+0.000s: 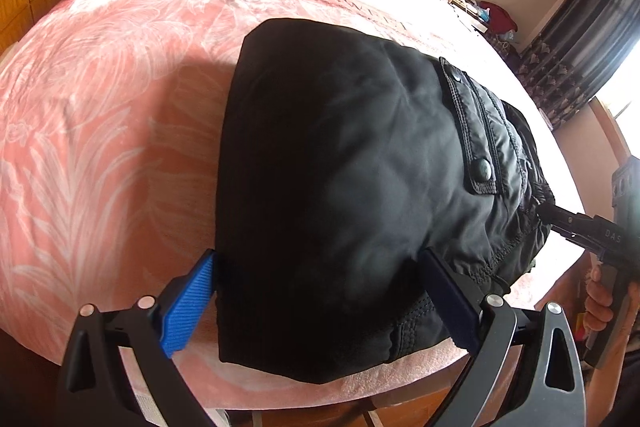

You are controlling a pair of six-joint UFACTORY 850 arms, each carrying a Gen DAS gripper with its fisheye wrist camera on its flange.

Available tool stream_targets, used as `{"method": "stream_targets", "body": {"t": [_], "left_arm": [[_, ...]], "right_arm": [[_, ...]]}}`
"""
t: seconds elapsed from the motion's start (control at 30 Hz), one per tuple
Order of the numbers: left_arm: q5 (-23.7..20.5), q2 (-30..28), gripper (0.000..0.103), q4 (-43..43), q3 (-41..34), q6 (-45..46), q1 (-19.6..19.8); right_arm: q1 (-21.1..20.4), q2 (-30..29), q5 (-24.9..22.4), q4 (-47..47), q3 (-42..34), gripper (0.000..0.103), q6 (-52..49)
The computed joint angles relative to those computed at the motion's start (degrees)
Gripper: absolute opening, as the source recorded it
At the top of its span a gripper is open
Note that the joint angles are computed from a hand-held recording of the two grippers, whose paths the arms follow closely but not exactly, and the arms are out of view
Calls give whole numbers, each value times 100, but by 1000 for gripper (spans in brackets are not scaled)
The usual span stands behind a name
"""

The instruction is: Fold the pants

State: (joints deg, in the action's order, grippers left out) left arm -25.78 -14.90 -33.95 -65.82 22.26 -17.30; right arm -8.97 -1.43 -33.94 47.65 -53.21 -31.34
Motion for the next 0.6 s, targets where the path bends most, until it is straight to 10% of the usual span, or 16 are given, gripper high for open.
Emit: {"method": "stream_targets", "body": {"t": [0.6], "left_arm": [[-531, -59, 99, -793, -71, 896, 245]], "right_arm": [[113, 187, 453, -576, 227, 33, 663]]}}
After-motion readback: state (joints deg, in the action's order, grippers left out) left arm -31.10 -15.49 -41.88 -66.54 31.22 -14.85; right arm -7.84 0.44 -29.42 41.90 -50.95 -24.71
